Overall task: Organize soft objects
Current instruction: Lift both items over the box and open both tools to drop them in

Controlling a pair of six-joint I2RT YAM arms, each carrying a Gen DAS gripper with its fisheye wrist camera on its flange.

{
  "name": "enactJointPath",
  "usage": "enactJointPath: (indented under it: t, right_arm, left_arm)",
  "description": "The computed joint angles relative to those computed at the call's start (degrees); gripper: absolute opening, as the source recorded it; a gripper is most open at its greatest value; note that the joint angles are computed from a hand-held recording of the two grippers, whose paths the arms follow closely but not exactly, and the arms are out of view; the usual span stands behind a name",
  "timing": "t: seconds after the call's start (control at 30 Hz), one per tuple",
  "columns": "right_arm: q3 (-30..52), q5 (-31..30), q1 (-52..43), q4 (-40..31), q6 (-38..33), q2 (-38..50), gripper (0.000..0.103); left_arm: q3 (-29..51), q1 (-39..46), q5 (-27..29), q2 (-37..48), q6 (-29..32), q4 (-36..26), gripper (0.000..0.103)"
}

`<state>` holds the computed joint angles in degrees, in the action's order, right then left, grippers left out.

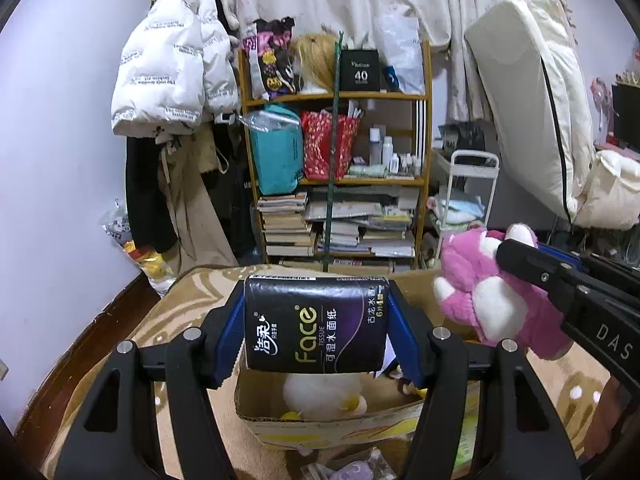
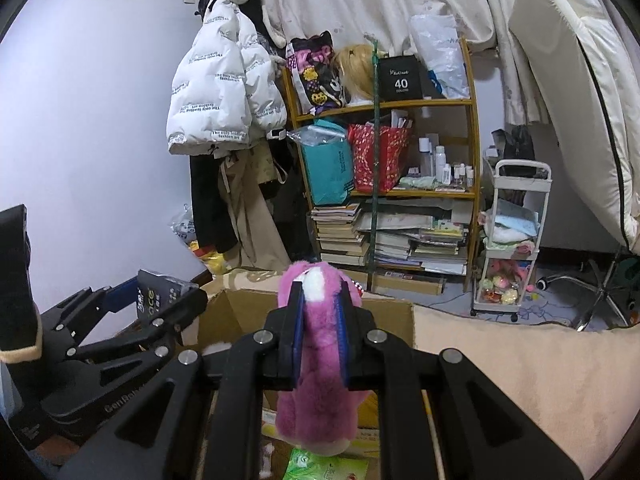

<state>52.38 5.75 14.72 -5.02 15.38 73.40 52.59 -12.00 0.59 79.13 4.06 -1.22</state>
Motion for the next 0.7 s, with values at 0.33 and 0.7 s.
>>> enactJointPath:
  t: [0.33, 0.7]
  right_arm:
    - [-1.04, -1.06, -1.09, 2.58, 0.31, 5.03, 0.015]
    - [-1.66, -5.85, -3.31, 2.51, 3.23, 6.83, 0.021]
  left_arm:
    - [1.72, -0.62, -0.96, 6.17, 0.56, -0.49, 0.063]
    - [3.36, -1.34, -3.2, 8.65, 1.55, -3.22, 0.064]
